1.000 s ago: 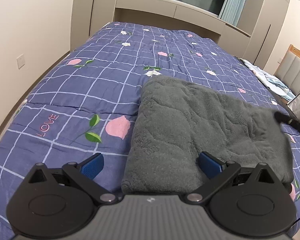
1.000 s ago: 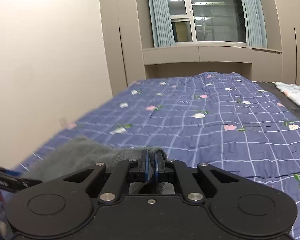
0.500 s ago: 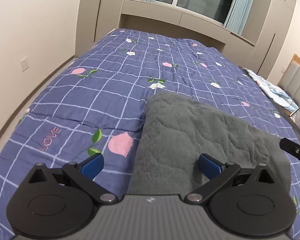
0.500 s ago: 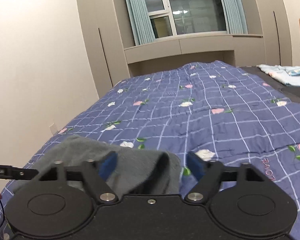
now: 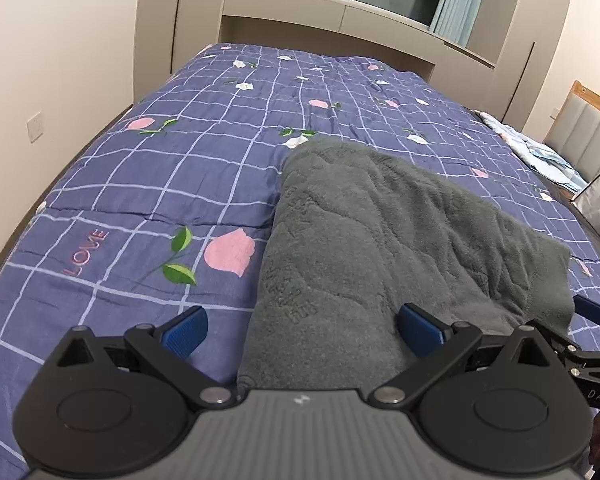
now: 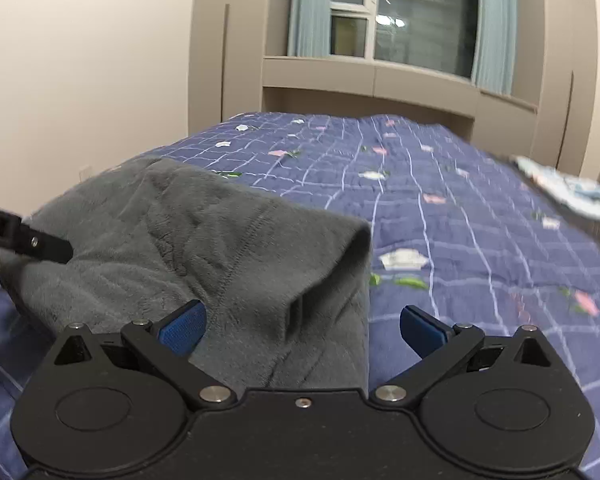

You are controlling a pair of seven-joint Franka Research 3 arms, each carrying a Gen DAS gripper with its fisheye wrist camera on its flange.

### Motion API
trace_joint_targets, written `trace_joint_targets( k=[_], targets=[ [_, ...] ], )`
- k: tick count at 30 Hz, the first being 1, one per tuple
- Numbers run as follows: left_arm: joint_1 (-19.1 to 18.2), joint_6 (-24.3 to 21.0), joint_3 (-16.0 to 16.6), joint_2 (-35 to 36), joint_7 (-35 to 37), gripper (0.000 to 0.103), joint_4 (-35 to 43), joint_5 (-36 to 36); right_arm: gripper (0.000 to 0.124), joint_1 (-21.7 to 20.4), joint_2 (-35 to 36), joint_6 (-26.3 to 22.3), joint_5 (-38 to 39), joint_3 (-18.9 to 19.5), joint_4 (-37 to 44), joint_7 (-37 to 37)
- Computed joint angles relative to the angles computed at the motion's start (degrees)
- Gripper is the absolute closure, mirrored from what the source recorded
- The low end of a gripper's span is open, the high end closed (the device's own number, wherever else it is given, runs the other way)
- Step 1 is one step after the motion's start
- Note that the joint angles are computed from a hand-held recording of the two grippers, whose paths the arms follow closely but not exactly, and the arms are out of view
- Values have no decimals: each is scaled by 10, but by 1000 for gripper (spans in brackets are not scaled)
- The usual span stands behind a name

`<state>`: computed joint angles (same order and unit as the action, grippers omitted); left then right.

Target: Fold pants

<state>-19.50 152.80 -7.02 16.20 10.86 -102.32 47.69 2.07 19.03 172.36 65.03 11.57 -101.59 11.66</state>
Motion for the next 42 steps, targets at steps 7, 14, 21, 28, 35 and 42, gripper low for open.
trace_joint_targets(
  k=[7,14,21,28,35,42],
  targets=[
    [0,-28,5,23,45,0,69,18,21,-20,-1,-44,85,1,43,-56],
    [-13,-110,8,115,162,0,208,-44,21,61,91,-46,-127,-71,155,118],
    [-18,-91,23,145,169,0,222,-84,22,64,171,-63,-241,-78,241,222],
    [-18,-83,29,160,185,0,235,-109,22,31,201,-76,-287,-39,273,268],
    [-27,-78,38,144,170,1,218,-97,22,6,201,-70,-310,-7,266,286],
    [-27,-65,39,102,136,1,170,-66,21,-10,164,-55,-301,8,218,282]
  ],
)
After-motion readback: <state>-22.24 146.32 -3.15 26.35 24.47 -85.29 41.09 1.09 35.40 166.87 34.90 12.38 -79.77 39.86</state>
